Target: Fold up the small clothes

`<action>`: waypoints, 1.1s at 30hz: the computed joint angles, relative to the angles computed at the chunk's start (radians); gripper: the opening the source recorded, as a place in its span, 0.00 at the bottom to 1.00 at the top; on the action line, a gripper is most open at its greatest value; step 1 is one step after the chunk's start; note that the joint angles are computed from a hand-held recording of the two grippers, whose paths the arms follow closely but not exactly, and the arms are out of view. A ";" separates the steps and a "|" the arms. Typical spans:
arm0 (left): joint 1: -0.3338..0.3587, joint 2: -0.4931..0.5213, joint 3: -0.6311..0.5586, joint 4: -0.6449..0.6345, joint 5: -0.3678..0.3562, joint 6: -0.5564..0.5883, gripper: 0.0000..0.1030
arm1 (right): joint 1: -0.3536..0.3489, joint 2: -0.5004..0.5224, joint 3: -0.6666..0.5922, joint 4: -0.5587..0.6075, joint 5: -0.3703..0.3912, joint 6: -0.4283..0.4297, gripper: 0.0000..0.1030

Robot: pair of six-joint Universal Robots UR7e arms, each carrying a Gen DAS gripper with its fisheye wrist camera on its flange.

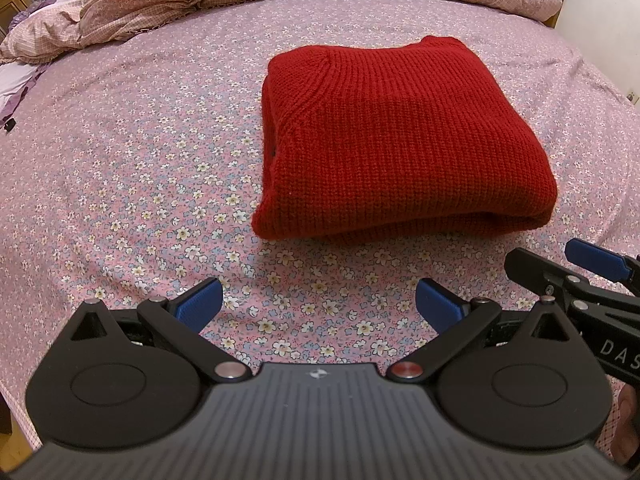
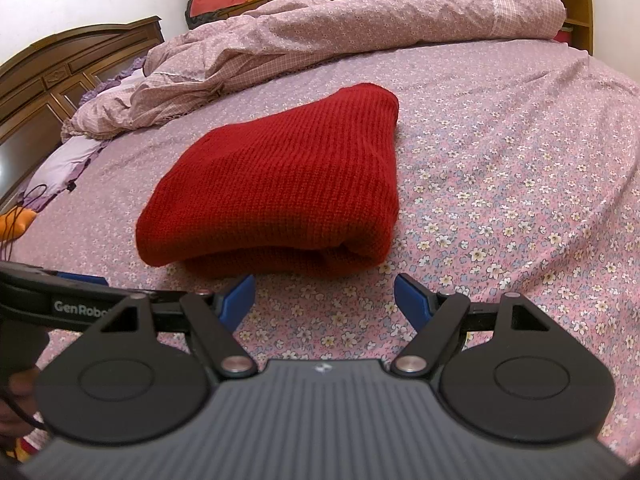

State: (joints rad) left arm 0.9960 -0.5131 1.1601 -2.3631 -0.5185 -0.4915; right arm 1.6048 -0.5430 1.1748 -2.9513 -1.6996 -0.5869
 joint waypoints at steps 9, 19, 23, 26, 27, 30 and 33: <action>-0.004 0.000 0.005 -0.015 0.008 0.010 1.00 | -0.001 0.000 0.000 -0.003 0.000 0.004 0.76; -0.005 0.005 -0.005 -0.005 0.009 0.011 1.00 | 0.000 -0.001 0.003 -0.008 -0.001 0.007 0.76; -0.005 0.007 -0.007 -0.006 0.009 0.016 1.00 | 0.001 -0.001 0.004 -0.011 0.001 0.007 0.76; -0.005 0.008 -0.007 -0.009 0.009 0.018 1.00 | 0.000 0.000 0.003 -0.011 0.002 0.007 0.76; -0.005 0.008 -0.007 -0.009 0.009 0.018 1.00 | 0.000 -0.001 0.004 -0.012 0.002 0.007 0.76; -0.005 0.008 -0.007 -0.008 0.009 0.018 1.00 | 0.000 0.000 0.002 -0.011 0.002 0.006 0.76; -0.005 0.009 -0.008 -0.007 0.009 0.016 1.00 | 0.000 -0.001 0.003 -0.012 0.002 0.007 0.76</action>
State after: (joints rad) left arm 0.9908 -0.5042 1.1518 -2.3698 -0.5097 -0.4750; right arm 1.6050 -0.5435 1.1783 -2.9630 -1.6975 -0.5802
